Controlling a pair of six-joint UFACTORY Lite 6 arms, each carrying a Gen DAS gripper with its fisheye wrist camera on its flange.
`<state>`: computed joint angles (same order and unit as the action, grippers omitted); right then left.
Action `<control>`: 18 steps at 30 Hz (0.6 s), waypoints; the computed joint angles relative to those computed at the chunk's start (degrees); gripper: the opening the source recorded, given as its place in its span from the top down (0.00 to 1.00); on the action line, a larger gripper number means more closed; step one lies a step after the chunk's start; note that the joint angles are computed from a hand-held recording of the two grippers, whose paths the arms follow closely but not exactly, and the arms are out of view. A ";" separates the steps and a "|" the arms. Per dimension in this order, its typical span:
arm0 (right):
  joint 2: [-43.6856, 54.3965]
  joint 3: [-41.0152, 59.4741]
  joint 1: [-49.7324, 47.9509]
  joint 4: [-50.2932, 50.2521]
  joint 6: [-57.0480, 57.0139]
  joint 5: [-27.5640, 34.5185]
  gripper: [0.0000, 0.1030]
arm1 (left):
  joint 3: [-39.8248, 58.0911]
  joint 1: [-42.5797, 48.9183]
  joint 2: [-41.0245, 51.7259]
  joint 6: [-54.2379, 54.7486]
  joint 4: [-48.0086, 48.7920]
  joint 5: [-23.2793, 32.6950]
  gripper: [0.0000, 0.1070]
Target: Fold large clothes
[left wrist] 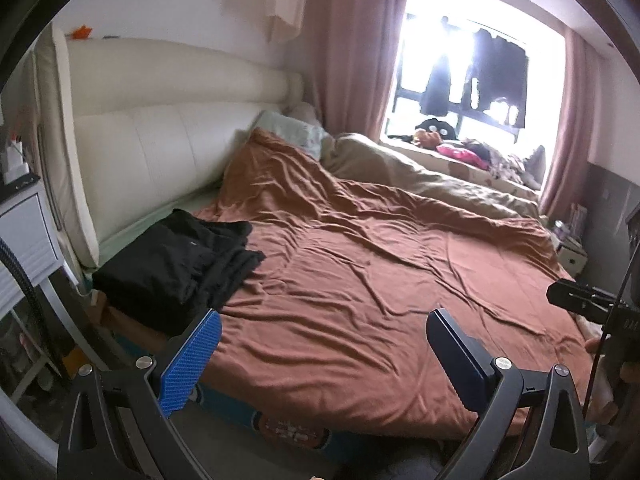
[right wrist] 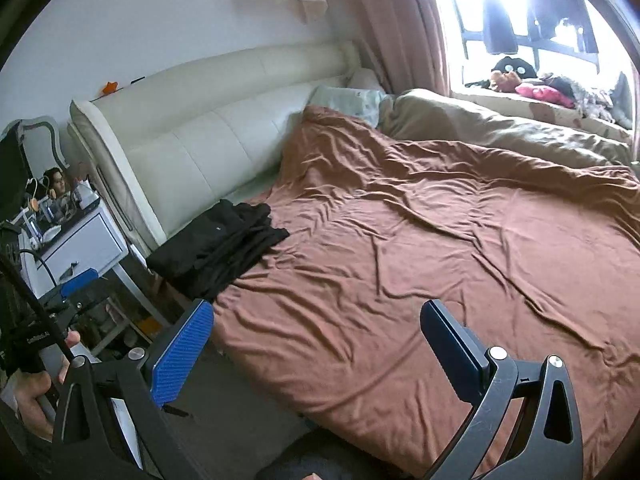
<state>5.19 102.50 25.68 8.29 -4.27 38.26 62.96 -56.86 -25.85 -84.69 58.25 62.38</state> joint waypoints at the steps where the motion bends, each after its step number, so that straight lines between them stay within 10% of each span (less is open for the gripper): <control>1: -3.72 -4.52 0.60 -1.19 1.08 -1.33 0.00 | -0.62 -3.94 -0.30 -2.37 1.55 2.73 0.04; 18: -44.78 -43.27 24.92 -44.37 46.08 2.58 0.00 | -0.71 -51.14 4.23 -24.31 8.15 38.72 0.04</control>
